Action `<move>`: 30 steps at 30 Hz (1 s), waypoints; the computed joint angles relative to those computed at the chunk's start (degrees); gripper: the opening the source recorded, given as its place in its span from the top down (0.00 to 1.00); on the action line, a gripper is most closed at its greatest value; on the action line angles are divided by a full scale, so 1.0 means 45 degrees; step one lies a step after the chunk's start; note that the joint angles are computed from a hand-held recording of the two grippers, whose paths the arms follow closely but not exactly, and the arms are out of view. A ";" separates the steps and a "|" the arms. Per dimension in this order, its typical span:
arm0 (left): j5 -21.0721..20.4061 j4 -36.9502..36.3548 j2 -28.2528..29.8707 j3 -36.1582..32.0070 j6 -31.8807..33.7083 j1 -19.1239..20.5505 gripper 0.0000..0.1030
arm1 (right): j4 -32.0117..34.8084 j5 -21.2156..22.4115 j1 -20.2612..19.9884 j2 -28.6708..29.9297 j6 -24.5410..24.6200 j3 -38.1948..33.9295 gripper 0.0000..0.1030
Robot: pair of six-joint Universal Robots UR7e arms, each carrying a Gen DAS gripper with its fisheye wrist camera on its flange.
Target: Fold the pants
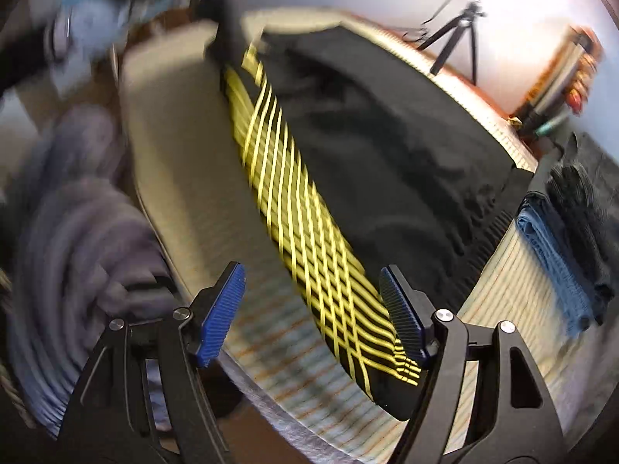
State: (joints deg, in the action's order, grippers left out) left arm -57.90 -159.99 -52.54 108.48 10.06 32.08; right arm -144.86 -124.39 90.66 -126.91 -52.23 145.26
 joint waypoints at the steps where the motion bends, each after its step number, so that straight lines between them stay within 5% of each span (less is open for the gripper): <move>1: -0.0025 0.0004 0.0014 -0.0013 -0.0033 0.0006 1.00 | -0.0873 -0.0629 0.0111 0.0371 -0.0394 0.0338 0.28; 2: -0.0035 -0.0022 -0.0001 0.0004 -0.0052 0.0005 1.00 | -0.1409 -0.0983 0.0155 0.0617 -0.0659 0.0509 0.29; 4: -0.0071 -0.0060 -0.0043 0.0045 -0.0082 0.0013 1.00 | -0.3365 -0.1747 0.0158 0.1311 -0.1571 0.0941 0.51; 5: -0.0076 -0.0111 -0.0095 0.0105 -0.0105 -0.0001 1.00 | -0.3770 -0.1997 0.0158 0.1533 -0.1644 0.0960 0.81; 6: -0.0095 -0.0127 -0.0117 0.0124 -0.0143 -0.0011 1.00 | -0.3991 -0.2194 0.0170 0.1672 -0.1577 0.0906 0.93; 12: -0.0272 -0.0744 -0.0605 0.0433 -0.0354 -0.0128 1.00 | -0.4694 -0.2240 0.1592 0.1362 -0.1045 0.0056 0.97; 18: -0.0234 -0.0909 -0.0160 -0.0826 0.0557 -0.0082 1.00 | -0.6993 -0.2512 0.2646 0.2775 -0.1686 -0.1172 0.97; 22: -0.0122 -0.0480 0.0604 -0.2148 0.1045 0.0145 1.00 | -0.8297 -0.1894 0.1995 0.3959 -0.2078 -0.2029 0.97; 30: 0.0120 0.0958 0.3016 -0.5349 0.1836 0.1024 1.00 | -0.7749 -0.1112 -0.0182 0.6326 -0.1178 -0.4577 0.97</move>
State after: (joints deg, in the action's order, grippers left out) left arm -57.36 -155.68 -38.97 84.41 18.32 36.68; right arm -179.73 -129.40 89.84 -98.44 -57.53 124.66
